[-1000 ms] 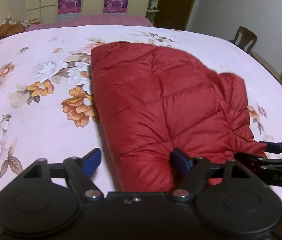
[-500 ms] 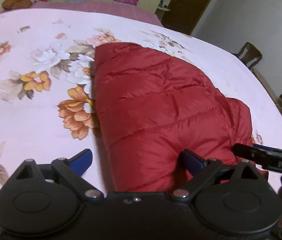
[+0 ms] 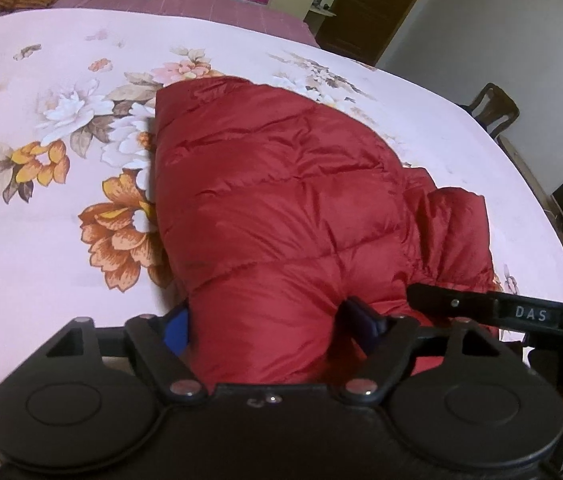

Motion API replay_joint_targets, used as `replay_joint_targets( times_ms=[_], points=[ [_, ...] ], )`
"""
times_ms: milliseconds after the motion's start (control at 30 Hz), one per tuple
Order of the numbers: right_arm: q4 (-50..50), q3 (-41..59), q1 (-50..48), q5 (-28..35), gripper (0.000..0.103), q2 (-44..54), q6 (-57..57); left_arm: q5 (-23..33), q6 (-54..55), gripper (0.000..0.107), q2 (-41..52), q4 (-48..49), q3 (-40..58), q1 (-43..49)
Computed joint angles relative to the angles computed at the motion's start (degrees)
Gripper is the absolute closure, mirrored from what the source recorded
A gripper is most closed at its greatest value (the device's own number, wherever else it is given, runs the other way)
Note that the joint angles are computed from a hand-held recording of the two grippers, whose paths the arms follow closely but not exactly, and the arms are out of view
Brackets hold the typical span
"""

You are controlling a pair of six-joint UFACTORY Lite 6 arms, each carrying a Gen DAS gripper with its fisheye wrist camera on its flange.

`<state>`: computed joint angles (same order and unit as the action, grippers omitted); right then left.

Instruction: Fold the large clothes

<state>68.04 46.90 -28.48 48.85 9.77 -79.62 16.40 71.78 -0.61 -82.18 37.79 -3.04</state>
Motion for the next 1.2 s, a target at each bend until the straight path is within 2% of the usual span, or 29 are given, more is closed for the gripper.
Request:
replay_joint_targets(
  times_ms=[133,267,433,567,700,867,933,1033,1200],
  points=[
    [-1.03,-0.96,-0.16,1.55,0.066,-3.62,1.39,-0.17,-6.74,0.042,-2.38,7.44,0.55,0.01],
    [0.37,-1.14,2.78,1.89,0.070,-6.53,3.90,1.24,-10.37,0.046,-4.69,13.04,1.63,2.54],
    [4.04,-1.07,11.64,-0.69,0.071,-9.89,9.19,7.30,-9.70,0.047,-7.15,18.08,3.78,12.32],
    [9.22,0.61,25.42,-8.45,0.072,-11.18,13.76,15.28,-2.47,0.047,-5.36,18.54,7.48,25.25],
    [16.65,4.98,42.61,-20.71,0.072,-8.34,17.83,24.95,5.74,0.047,3.22,20.06,16.99,39.94],
    [24.20,19.97,61.73,-34.51,0.072,5.24,22.23,33.80,9.44,0.047,19.55,24.90,36.86,52.94],
    [17.69,30.09,66.52,-37.64,0.072,13.61,31.71,36.08,8.66,0.047,26.63,27.07,46.29,56.09],
    [1.81,45.20,71.62,-40.18,0.072,25.55,49.70,38.14,6.33,0.047,35.53,29.99,58.98,59.05],
    [-26.55,68.16,75.13,-37.39,0.072,42.77,79.68,41.14,3.22,0.047,49.03,33.28,78.27,61.80]
  ],
)
